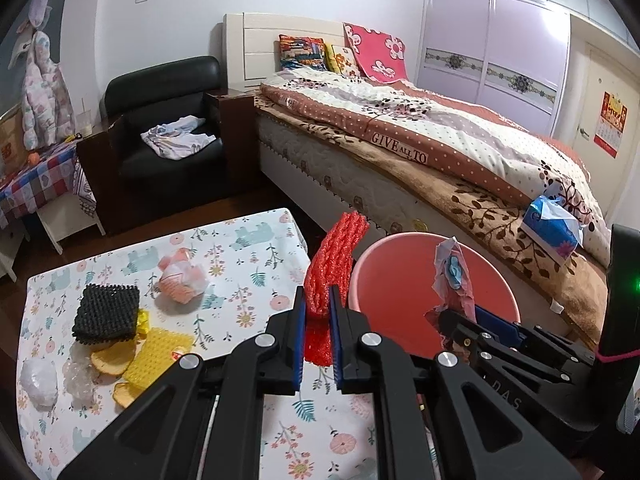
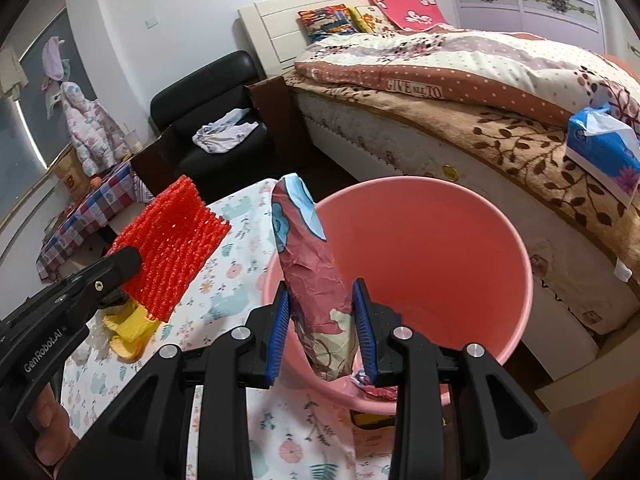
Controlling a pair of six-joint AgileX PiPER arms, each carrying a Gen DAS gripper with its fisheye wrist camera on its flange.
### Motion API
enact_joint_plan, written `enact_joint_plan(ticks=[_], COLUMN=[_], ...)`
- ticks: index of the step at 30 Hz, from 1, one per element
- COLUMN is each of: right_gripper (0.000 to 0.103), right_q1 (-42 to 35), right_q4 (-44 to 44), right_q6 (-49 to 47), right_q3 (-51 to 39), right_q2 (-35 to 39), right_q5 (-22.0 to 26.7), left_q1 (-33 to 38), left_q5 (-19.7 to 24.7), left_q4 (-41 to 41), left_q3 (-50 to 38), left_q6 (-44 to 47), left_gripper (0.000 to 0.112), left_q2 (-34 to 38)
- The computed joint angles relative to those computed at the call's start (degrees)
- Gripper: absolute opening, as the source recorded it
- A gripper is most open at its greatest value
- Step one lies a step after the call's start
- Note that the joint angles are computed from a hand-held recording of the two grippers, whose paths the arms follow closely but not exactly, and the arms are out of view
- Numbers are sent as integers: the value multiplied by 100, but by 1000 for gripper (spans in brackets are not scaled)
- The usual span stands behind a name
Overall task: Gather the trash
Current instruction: 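Carry the red net and floral wrapper over the pink bucket with both tools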
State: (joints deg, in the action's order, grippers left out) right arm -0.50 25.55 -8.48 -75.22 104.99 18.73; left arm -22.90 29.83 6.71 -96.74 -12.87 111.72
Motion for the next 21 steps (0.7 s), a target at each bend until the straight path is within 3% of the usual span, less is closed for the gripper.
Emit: enact_joint_plan(ticks=[21], right_gripper=[32], right_q1=[-314], right_q4=[112], right_q6=[-107], right_q3=[-8], right_q2=[219], right_q5=[-23], left_q1=[-338], left_q5=[551], left_q4=[251], left_q3=[-1178], left_q6=[-118], left_gripper=[10], left_q2=[883])
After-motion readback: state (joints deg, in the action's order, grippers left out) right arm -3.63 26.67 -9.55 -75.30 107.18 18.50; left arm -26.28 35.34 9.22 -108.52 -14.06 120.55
